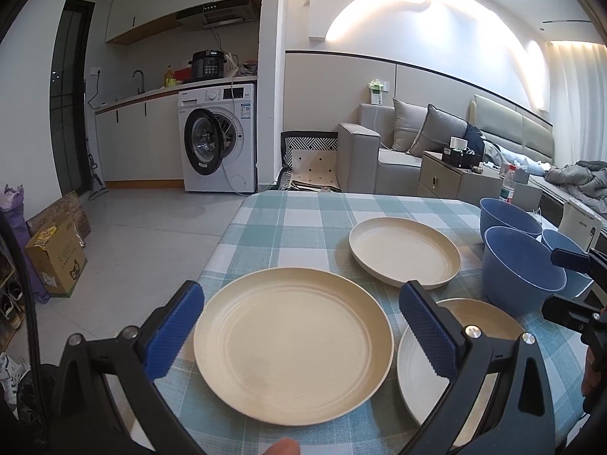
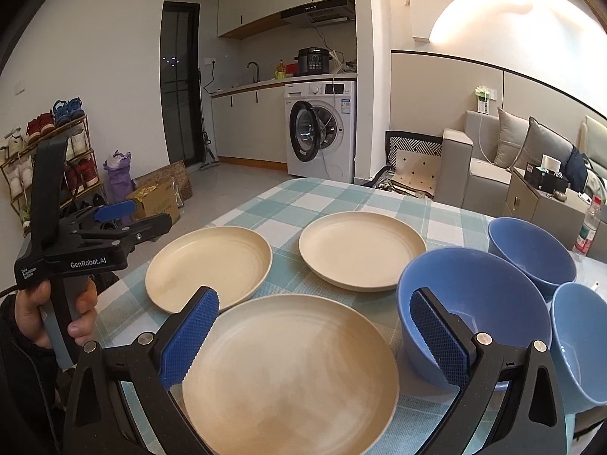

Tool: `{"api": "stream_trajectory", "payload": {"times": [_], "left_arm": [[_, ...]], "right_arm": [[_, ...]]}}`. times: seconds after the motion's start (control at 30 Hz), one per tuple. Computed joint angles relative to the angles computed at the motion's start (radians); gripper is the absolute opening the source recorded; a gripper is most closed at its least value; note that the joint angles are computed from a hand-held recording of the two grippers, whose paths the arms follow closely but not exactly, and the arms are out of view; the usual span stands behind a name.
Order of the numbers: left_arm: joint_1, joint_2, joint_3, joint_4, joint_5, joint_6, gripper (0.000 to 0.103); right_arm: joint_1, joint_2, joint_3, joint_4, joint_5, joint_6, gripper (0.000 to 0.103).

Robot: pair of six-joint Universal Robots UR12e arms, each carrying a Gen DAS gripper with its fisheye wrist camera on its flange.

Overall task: Organize plates and bowls
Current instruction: 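Move both grippers forward toward the rim of a large cream plate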

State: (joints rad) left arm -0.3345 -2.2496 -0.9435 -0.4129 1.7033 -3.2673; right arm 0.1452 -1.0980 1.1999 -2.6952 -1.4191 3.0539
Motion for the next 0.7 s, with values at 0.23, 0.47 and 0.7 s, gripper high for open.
{"api": "stream_trajectory", "payload": {"times": [0.23,0.47,0.7], "left_arm": [[-0.002,-0.014,0.047,-0.055,0.035,0.017,0.103],[0.005,-0.020,0.061,-0.083,0.041,0.013,0.103],[0.011,-0.025,0.062,-0.091,0.058,0.016,0.103]], "right_arm": [[0.006,0.030,-0.058,0.045,0.003,-0.005,0.103],[0.015,0.066,-0.117,0.075,0.006,-0.011,0.103],[0.021,0.107,-0.178,0.115,0.007,0.017,0.103]]}}
